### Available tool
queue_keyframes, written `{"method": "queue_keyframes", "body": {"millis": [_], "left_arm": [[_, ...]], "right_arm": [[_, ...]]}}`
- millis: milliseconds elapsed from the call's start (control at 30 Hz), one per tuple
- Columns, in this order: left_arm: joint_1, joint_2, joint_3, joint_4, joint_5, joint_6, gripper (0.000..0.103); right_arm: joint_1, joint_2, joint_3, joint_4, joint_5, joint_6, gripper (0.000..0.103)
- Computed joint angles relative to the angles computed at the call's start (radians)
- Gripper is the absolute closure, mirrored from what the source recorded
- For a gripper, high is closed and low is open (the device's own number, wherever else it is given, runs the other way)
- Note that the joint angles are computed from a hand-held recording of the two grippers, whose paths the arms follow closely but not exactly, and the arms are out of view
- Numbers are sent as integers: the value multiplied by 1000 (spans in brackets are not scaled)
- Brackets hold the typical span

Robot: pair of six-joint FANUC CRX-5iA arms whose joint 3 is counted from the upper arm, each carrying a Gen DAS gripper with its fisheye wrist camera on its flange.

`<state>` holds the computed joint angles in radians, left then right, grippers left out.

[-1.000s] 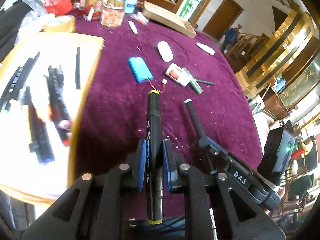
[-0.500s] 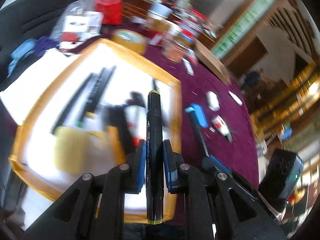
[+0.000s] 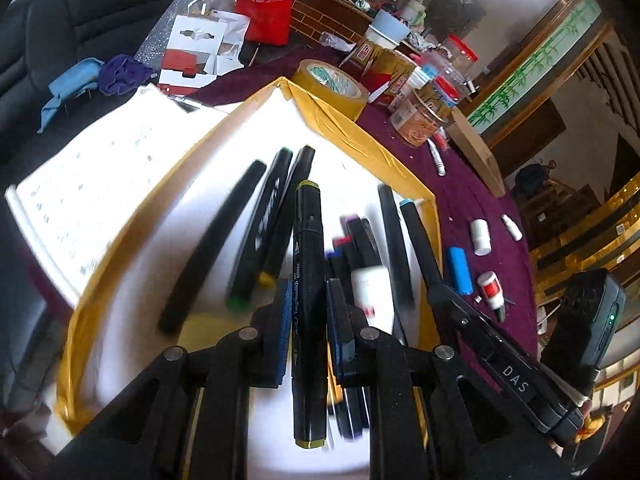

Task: Organize rigid objects
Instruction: 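Carry both markers into the white tray while both grippers open to release, then move both grippers back over the table toward the glue bottle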

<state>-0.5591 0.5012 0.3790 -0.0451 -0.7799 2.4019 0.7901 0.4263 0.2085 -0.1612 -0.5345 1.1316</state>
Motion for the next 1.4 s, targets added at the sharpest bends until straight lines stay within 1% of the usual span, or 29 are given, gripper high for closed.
{"method": "queue_keyframes", "body": {"millis": [67,133,200,267,300,367,467,567,667,767,800,867,933,967,1033,1100,1167,1200,1233,1300,1333,1400], "left_arm": [[21,35,30,72,-6,-87,89],[36,70,73,99,-37,-118,89],[48,96,98,137,-40,-179,89],[52,130,148,131,-77,-179,89],[56,143,162,142,-88,-185,89],[64,156,168,176,-86,-210,89],[60,185,223,146,-134,-188,89],[62,209,259,144,-176,-178,89],[60,213,269,140,-185,-178,89],[58,211,269,131,-187,-172,89],[56,208,268,125,-187,-165,88],[55,195,251,123,-176,-158,83],[49,176,235,102,-164,-139,74],[41,164,229,74,-160,-120,73],[24,138,217,28,-159,-93,71],[4,92,169,-7,-120,-82,71],[-32,48,136,-75,-96,-26,71],[-46,36,130,-96,-88,-10,70],[-62,26,124,-114,-77,-1,64],[-96,17,120,-130,-56,-12,60],[-110,17,123,-132,-47,-20,60],[-140,36,153,-126,-45,-55,60]], "right_arm": [[-7,32,44,-7,-25,10,90],[-7,56,73,7,-44,-3,90],[-3,69,87,24,-49,-10,90],[8,80,79,95,-36,-69,90],[9,86,83,105,-37,-78,90],[6,94,99,79,-47,-54,90],[15,99,96,124,-45,-79,90],[18,108,110,127,-60,-75,90],[28,119,124,145,-80,-69,90],[30,124,132,138,-90,-53,89],[26,125,142,114,-102,-31,89],[20,120,144,86,-104,-12,87],[15,102,126,62,-87,-5,81],[13,81,99,51,-61,-1,75],[8,36,47,12,-14,37,74],[3,-21,-13,-54,34,115,74],[2,-86,-87,-109,82,189,74],[-1,-110,-111,-138,92,224,74],[-6,-136,-138,-172,101,261,74],[-21,-190,-194,-237,114,318,71],[-28,-211,-217,-257,117,331,70],[-34,-255,-276,-248,137,303,70]]}}
